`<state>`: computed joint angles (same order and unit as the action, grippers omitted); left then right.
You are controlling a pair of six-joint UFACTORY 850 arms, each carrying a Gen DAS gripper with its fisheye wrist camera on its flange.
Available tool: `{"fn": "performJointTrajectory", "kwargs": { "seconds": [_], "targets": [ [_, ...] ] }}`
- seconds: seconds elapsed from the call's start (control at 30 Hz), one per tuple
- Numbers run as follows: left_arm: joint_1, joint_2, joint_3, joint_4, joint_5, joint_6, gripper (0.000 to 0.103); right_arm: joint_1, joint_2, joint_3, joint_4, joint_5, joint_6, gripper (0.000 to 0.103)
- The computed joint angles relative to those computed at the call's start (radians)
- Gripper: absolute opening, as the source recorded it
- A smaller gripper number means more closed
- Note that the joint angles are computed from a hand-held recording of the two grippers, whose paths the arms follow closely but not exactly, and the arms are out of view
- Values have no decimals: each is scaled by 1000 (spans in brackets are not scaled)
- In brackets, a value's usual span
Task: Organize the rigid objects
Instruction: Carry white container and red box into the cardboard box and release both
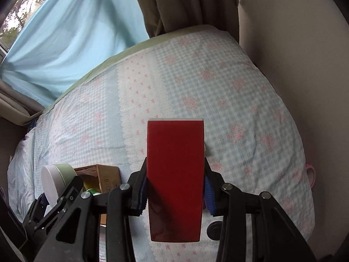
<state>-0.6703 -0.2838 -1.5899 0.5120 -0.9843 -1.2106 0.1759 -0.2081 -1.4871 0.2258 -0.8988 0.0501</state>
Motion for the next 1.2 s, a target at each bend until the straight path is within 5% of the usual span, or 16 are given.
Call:
{"fn": "performJointTrajectory", "kwargs": {
  "seconds": [0.23,0.4,0.77,1.2],
  "targets": [
    [8,168,77,50,-121,-19,68,51,52,-49,51,-56,-71,38],
    [43,279,161,65,-138,16,68,117,73,-62,49,-70,-53,38],
    [290,447,381,-95,14,312,68,309,29,-93,-2,-50,143,38],
    [573,465,590,-336,179,749,68,489,-144,-163,-48,-24,360,38]
  ]
}}
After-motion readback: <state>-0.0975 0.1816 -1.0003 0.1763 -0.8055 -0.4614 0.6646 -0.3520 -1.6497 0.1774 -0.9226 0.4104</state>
